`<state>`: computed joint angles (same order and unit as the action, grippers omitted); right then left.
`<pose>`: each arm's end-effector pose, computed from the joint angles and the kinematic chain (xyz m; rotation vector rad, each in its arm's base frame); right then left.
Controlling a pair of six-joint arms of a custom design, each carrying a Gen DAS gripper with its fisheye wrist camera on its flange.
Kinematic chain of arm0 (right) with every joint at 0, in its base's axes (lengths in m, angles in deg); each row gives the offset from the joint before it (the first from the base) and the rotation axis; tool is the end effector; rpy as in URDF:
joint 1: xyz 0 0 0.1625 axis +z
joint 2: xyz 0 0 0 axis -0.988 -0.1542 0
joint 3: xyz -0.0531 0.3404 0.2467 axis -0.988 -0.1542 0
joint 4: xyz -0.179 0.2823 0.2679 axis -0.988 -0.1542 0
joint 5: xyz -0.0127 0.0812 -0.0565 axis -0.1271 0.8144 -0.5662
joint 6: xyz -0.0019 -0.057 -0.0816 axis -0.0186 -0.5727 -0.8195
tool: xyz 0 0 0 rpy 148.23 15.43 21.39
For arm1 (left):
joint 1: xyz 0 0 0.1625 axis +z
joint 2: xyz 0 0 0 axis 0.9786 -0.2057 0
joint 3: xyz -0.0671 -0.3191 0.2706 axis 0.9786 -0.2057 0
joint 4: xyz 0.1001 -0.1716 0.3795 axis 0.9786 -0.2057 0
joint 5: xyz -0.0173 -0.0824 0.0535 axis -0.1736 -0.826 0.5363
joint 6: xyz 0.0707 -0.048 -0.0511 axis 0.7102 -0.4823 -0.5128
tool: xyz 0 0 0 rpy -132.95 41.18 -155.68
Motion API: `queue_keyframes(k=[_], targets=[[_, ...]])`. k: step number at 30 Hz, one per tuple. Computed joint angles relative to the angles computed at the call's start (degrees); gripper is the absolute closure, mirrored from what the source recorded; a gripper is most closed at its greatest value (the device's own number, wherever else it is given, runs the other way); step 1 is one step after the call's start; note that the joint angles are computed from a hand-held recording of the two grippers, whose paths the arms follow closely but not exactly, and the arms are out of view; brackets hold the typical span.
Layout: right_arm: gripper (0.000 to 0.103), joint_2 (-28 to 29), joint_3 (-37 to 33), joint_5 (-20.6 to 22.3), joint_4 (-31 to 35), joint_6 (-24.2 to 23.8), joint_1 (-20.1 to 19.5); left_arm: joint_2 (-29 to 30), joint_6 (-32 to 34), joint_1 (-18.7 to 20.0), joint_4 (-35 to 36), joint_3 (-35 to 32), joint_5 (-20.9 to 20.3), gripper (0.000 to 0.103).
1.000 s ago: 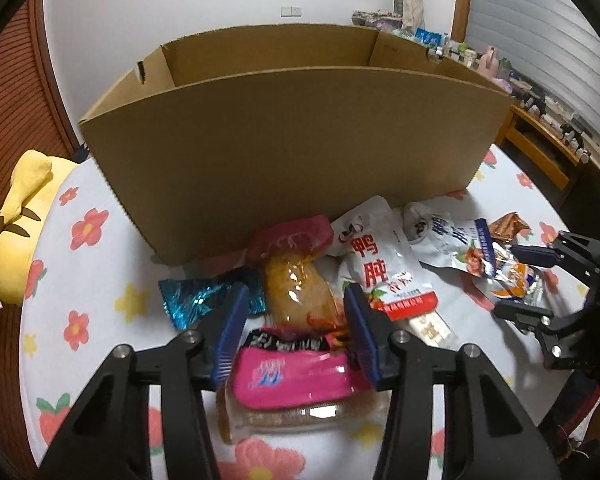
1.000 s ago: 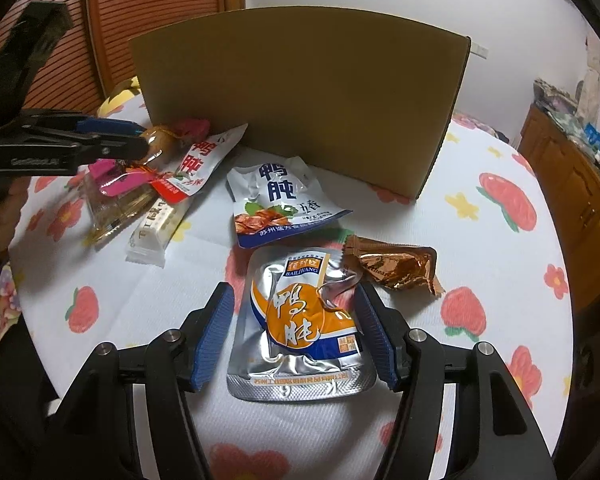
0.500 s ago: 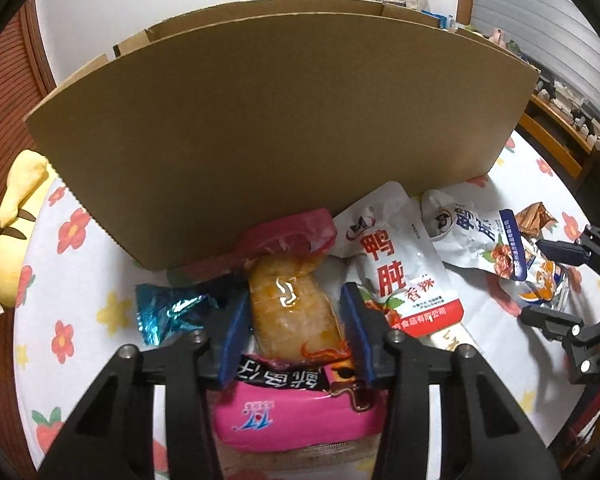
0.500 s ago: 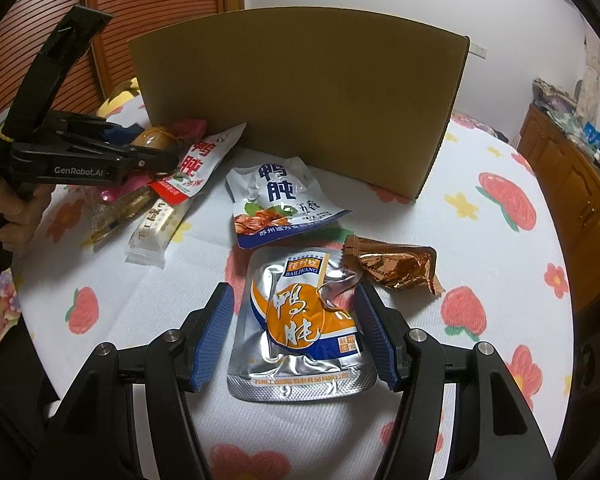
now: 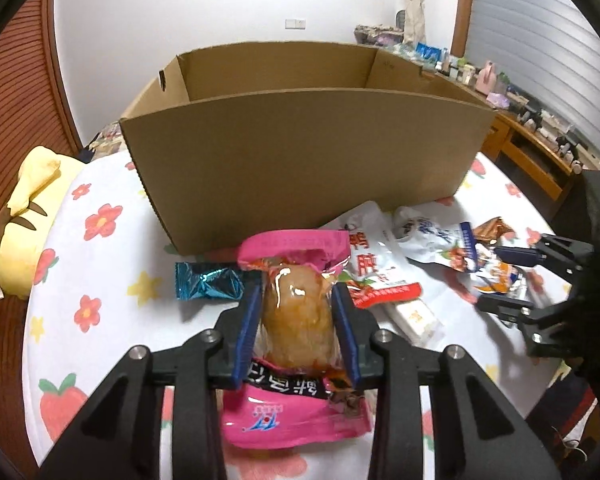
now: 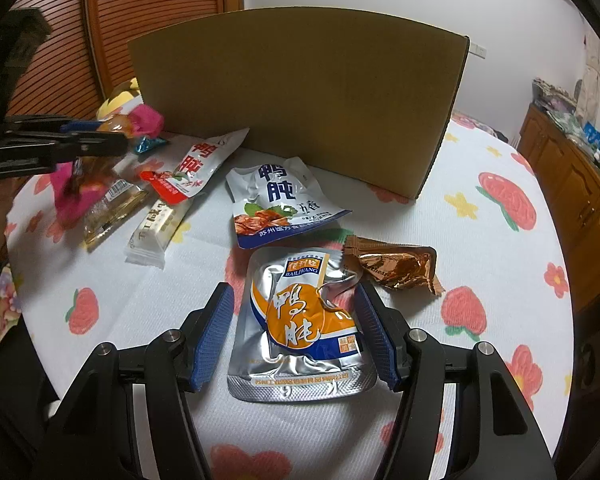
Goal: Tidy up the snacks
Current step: 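Grasp the pink-wrapped bread with the left gripper while the right gripper grasps the silver duck pouch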
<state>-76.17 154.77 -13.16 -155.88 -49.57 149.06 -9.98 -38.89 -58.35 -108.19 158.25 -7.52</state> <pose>-0.0028 -0.3294 0.3037 0.9165 -2.2927 0.5733 -0.3432 -0.3399 0.0023 0.7112 2.3821 -0.7516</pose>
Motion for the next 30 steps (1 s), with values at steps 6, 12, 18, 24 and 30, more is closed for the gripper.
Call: queue_keyframes(k=[6, 12, 18, 24, 30], targets=[[0.039, 0.0, 0.0, 0.0, 0.0, 0.0, 0.0, 0.8, 0.2, 0.4, 2.5, -1.4, -0.1, 0.069], [0.039, 0.0, 0.0, 0.0, 0.1, 0.0, 0.0, 1.7, 1.3, 1.4, 5.6, -3.6, -0.3, 0.068], [0.039, 0.0, 0.0, 0.1, 0.1, 0.0, -0.1, 2.6, 1.9, 3.2, 10.2, -6.4, -2.2, 0.06], [0.039, 0.0, 0.0, 0.0, 0.0, 0.1, -0.1, 2.5, 2.9, 3.2, 10.1, -6.3, -2.6, 0.065], [0.048, 0.1, -0.1, -0.2, 0.4, 0.0, 0.3, 1.1, 1.0, 1.1, 6.6, -3.6, -0.8, 0.067]])
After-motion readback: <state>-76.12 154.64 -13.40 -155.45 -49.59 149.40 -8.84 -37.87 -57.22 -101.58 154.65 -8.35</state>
